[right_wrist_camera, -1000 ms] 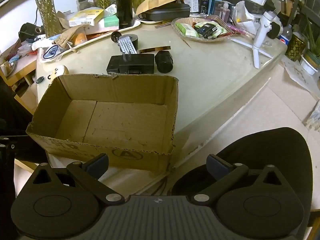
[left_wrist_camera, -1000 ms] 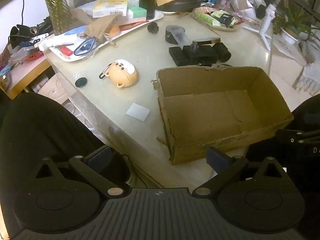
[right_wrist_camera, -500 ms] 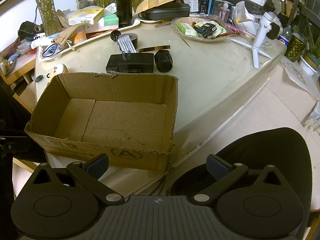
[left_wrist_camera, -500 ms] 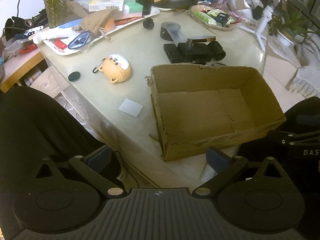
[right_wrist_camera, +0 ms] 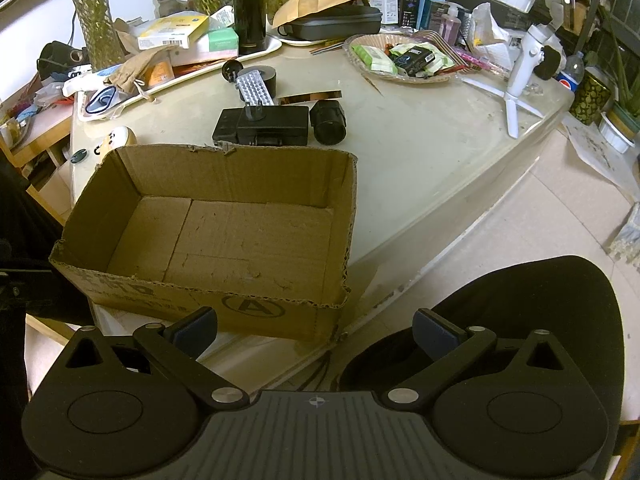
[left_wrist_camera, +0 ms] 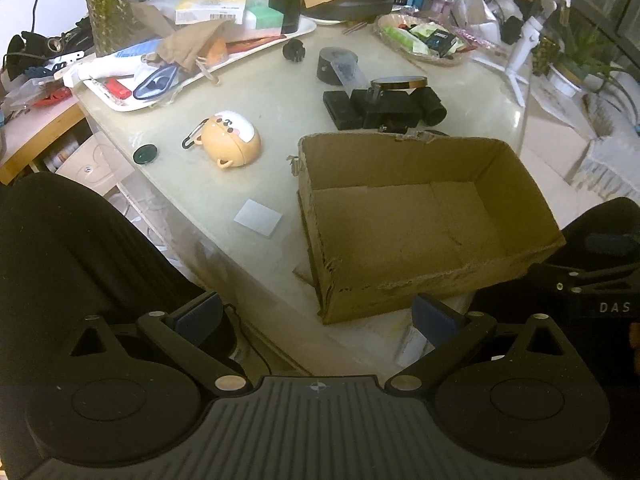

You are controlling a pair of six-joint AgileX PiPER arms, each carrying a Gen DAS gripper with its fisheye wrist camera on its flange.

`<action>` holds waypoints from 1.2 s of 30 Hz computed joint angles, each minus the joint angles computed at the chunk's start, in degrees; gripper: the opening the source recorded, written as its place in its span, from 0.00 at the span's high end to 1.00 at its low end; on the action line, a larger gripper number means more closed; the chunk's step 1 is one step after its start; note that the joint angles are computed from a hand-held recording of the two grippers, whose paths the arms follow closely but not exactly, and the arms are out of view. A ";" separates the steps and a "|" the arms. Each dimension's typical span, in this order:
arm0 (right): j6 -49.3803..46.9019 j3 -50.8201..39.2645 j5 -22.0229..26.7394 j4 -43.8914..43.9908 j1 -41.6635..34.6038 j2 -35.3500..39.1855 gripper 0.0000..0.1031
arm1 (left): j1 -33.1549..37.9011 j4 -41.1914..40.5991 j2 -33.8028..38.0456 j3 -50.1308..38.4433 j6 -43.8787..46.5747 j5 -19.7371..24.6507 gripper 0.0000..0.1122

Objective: Organize rigid objects

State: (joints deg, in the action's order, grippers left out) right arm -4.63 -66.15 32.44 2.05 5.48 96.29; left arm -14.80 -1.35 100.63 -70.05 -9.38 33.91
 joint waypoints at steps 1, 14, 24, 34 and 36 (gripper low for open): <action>0.06 -0.10 0.12 -0.01 0.07 -0.04 0.00 | -0.09 0.09 -0.01 0.03 -0.08 -0.08 0.08; -6.86 -2.90 3.13 8.36 -1.99 1.09 0.00 | 1.10 -4.90 -0.40 0.33 4.21 -1.92 0.08; -15.89 -9.67 10.02 18.82 -4.00 4.80 0.00 | 2.46 -7.92 0.35 -2.00 8.47 -2.64 0.08; -13.16 -20.42 13.02 20.15 -6.17 10.27 0.00 | 3.51 -6.23 1.19 -5.14 8.16 -3.10 0.08; -10.80 -22.41 12.49 18.09 -6.14 11.55 0.00 | 3.88 -6.59 1.35 -5.55 8.95 -3.37 0.08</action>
State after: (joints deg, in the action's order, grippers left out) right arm -15.43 -88.56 44.94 20.14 -0.66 107.84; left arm -10.93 -7.94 101.98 -75.60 -0.43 30.54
